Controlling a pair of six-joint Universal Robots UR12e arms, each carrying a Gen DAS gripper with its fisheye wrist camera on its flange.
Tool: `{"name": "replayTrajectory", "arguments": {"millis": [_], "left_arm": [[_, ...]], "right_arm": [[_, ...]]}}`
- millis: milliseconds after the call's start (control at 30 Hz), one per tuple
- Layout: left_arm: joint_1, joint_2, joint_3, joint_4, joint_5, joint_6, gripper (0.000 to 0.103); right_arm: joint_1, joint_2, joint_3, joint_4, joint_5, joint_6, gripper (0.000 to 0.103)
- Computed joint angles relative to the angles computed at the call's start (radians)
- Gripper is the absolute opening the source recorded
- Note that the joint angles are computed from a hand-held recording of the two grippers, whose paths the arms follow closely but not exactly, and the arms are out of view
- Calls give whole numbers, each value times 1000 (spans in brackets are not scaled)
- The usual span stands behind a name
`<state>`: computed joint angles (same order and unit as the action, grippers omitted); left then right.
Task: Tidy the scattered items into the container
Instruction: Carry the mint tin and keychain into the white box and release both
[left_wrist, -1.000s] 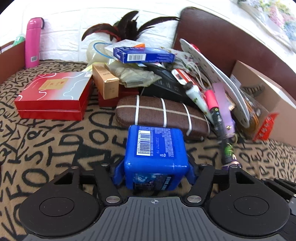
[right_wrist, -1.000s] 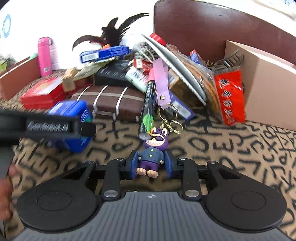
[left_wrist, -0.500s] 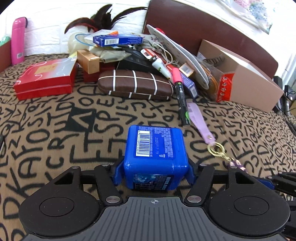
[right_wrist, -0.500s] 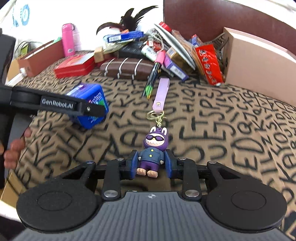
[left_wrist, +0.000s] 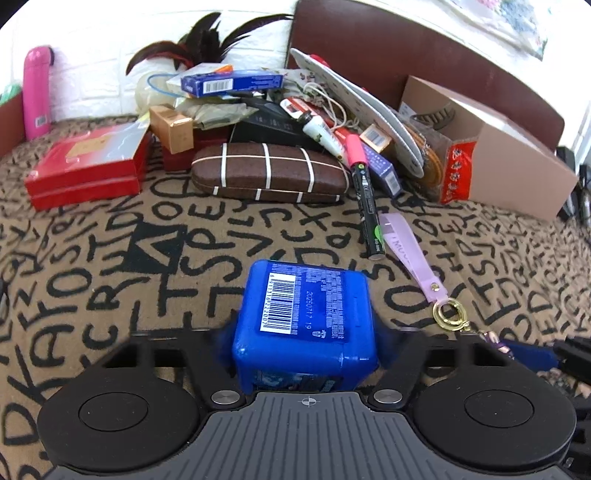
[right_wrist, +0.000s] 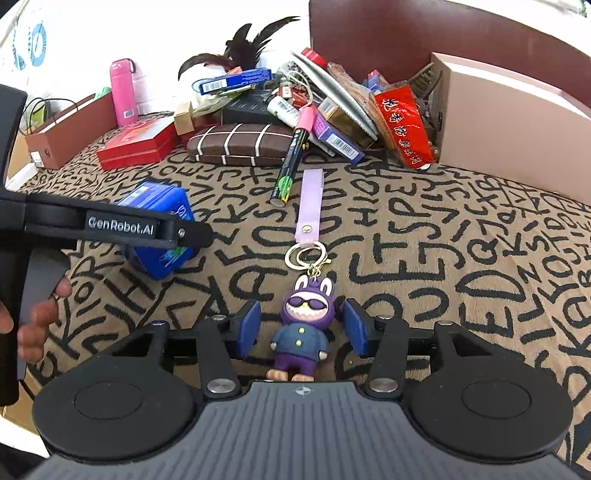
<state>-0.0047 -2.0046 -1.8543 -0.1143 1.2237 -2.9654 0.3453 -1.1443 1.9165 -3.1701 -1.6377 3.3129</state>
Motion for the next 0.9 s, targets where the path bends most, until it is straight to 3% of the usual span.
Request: {"name": "replayTrajectory", "arguments": {"millis": [100, 133, 233, 300, 400, 467, 600, 900], "left_arm": [[3, 0, 0, -5, -10, 0, 68], [3, -2, 1, -3, -11, -4, 74], [-1, -4, 0, 8, -1, -2, 73], [-7, -4, -1, 15, 18, 19, 63], [-9, 0, -1, 6, 26, 31, 62], [-8, 6, -2, -9, 20, 32, 62], [-8, 21, -7, -22, -3, 49, 62], [-20, 40, 14, 22, -93, 43, 62]], "right_arm": [[5, 0, -10, 23, -23, -17, 37], [3, -1, -12, 30, -17, -26, 36], [1, -1, -15, 41, -14, -18, 36], [5, 1, -16, 40, -24, -30, 37], [5, 0, -17, 45, -21, -46, 34], [-3, -5, -14, 44, 3, -12, 33], [-37, -23, 9, 15, 122, 90, 33], [-74, -61, 44, -125, 157, 148, 33]]}}
